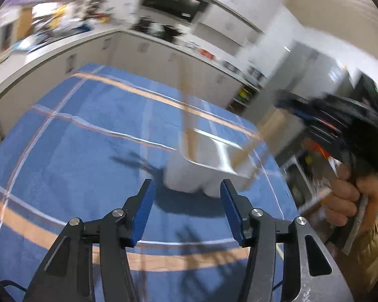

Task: Organize utensils
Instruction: 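Move both open tools down toward the two spoons on the cloth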

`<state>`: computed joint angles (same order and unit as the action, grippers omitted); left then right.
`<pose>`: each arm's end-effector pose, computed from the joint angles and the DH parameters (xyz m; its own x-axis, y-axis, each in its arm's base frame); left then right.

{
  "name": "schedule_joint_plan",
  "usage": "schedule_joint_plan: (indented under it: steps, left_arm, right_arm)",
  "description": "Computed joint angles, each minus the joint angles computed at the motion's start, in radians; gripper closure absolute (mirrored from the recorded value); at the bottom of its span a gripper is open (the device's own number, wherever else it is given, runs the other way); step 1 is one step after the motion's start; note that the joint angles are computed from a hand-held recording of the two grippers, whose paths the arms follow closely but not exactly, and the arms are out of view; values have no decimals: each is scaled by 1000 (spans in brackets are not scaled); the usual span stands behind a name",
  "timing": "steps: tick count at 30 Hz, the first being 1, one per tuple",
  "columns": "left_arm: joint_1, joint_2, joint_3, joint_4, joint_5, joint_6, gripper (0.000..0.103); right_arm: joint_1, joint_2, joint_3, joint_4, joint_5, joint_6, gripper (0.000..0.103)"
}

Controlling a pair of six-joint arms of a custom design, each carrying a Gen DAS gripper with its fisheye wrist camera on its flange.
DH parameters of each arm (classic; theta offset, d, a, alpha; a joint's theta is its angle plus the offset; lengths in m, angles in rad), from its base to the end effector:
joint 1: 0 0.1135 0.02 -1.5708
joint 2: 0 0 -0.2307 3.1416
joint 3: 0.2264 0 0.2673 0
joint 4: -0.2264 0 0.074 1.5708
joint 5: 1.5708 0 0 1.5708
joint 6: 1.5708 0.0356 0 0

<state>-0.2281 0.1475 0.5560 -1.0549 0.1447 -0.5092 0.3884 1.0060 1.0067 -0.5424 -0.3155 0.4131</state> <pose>0.0906 -0.0263 0.2402 -0.6760 -0.3383 -0.6547 0.0073 0.8853 -0.4650 0.2266 0.1047 0.3130 -0.6804 0.1340 -0.7205 -0.3635 0.7920 0.4905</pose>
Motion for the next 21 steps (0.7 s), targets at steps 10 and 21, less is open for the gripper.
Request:
schedule_joint_plan:
  steps: [10,21]
  left_arm:
    - [522,-15,-49,-113,169,261,50]
    - [477,-52,-47,-161,86,251,50]
  right_arm:
    - [128,216,140,120,341,-86,96]
    - [114,281,70,115,254,-84,74]
